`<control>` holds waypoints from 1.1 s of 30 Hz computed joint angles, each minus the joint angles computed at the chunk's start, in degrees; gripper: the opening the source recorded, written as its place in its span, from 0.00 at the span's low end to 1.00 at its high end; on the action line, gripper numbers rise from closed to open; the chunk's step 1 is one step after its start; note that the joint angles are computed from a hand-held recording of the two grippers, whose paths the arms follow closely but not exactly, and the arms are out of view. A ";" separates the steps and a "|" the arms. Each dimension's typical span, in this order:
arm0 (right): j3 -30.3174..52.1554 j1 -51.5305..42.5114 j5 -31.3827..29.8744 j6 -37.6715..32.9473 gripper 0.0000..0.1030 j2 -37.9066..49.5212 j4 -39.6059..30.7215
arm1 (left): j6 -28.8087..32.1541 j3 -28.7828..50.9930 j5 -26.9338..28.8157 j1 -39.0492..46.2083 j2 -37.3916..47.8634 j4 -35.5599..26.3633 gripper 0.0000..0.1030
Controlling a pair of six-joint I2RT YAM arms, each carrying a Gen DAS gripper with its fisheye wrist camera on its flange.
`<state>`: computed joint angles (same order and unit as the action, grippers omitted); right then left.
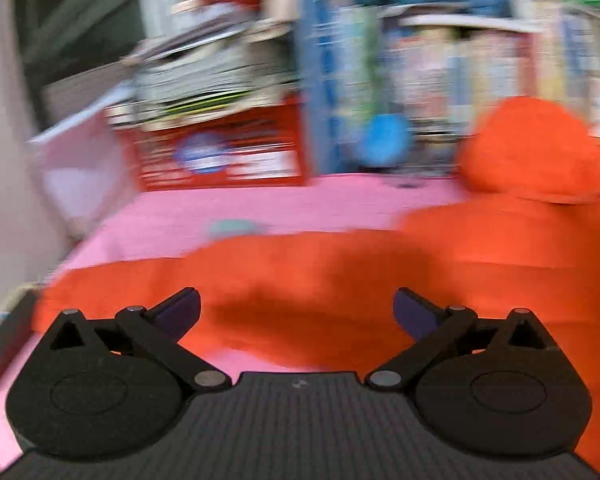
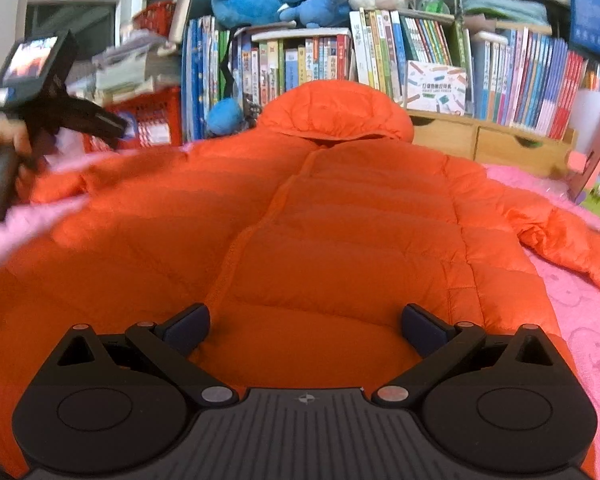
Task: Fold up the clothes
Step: 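Reach the right tool to the sleeve end and straighten it flat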
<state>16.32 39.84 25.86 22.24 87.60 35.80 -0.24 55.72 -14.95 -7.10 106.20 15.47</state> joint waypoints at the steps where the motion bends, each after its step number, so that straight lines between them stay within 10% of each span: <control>1: -1.15 -2.67 -3.36 -0.79 0.99 -3.15 0.56 | 0.75 -1.13 0.02 -1.49 0.77 2.09 1.00; 5: 1.75 -19.90 -18.63 -5.50 1.00 -8.63 -3.44 | 3.74 -0.98 -6.32 -7.00 6.75 5.73 1.00; 10: 9.67 -43.05 -22.59 -12.79 0.98 0.15 -4.86 | 2.89 -1.80 -7.01 -7.21 9.38 9.77 1.00; 16: 18.36 -62.36 -1.88 -20.80 0.90 9.46 -8.40 | 1.16 -1.51 -7.04 -7.87 9.38 7.92 1.00; 20: 13.17 -64.15 6.30 -28.08 0.91 7.16 1.41 | 1.67 -2.04 -6.77 -7.69 9.18 8.36 1.00; 26: 10.45 -54.26 -14.65 -19.22 0.95 -2.78 -6.89 | 2.22 -2.78 -6.31 -7.40 8.75 8.83 1.00; 33: 27.51 -26.04 -30.04 -18.82 0.96 14.94 -9.01 | 0.20 -2.45 -3.99 -6.34 8.29 7.23 1.00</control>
<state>43.82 13.80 -4.18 3.42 102.53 26.79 -0.04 53.27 -18.94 -13.44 114.49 22.70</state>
